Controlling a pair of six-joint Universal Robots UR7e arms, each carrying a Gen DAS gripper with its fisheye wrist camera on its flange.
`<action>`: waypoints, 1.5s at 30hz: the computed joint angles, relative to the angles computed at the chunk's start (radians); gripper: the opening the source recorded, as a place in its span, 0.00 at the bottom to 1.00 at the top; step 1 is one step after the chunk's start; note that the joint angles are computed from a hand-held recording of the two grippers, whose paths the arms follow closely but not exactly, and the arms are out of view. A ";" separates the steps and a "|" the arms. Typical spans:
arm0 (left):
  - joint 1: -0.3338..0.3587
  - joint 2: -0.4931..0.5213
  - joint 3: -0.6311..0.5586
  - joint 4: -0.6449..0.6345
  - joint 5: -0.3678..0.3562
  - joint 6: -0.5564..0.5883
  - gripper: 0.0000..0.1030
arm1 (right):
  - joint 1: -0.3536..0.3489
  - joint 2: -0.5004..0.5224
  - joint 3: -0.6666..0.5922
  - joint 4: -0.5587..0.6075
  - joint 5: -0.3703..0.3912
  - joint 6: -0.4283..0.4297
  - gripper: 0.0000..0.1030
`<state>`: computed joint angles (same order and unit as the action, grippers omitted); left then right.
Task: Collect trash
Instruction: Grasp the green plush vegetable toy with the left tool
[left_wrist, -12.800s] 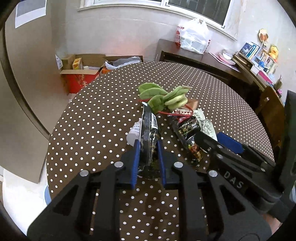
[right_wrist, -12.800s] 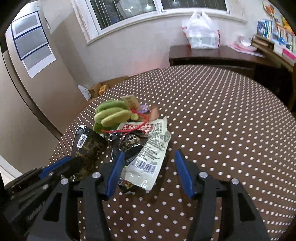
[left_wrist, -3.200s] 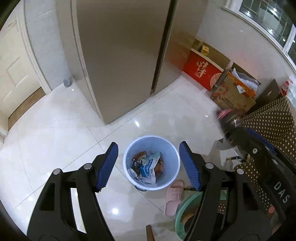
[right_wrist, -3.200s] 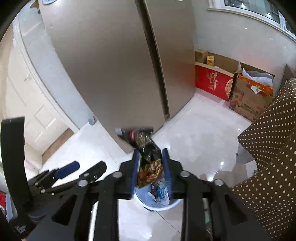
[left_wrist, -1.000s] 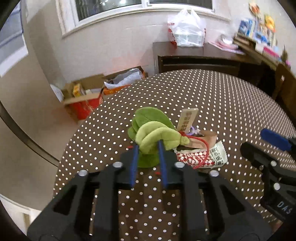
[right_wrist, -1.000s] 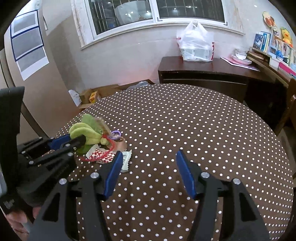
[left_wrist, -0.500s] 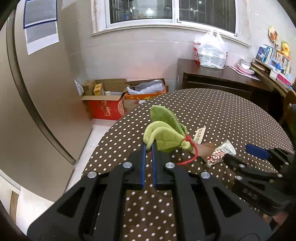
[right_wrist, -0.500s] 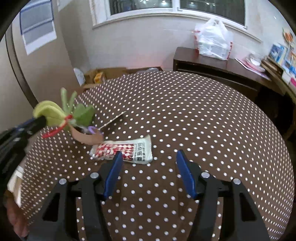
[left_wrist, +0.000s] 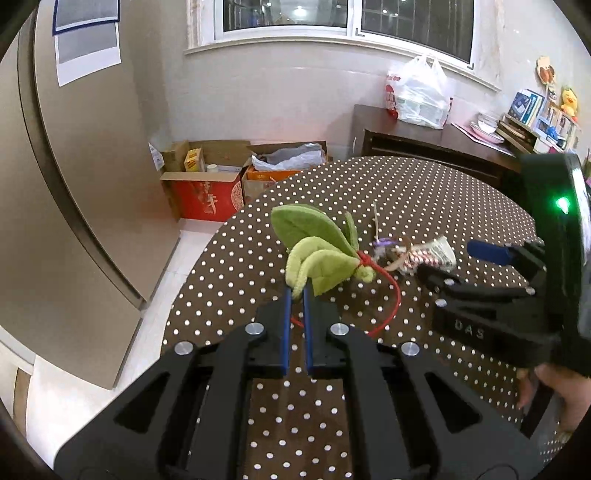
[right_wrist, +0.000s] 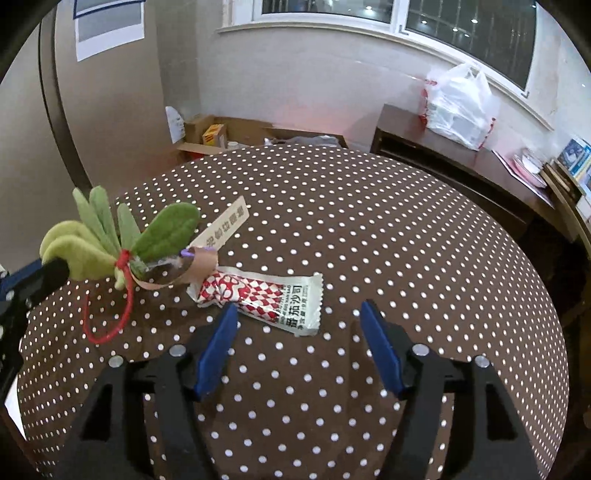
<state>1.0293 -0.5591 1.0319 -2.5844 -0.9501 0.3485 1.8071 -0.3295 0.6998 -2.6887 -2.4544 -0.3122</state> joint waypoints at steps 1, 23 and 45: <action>0.000 -0.001 0.004 -0.004 0.001 0.002 0.06 | 0.000 0.006 -0.012 0.004 -0.001 -0.010 0.67; 0.015 0.109 -0.201 0.102 0.005 -0.098 0.65 | -0.011 -0.002 -0.018 0.009 0.083 0.330 0.68; 0.026 0.155 -0.314 0.337 -0.041 -0.197 0.03 | -0.006 -0.047 0.076 -0.052 0.121 0.253 0.02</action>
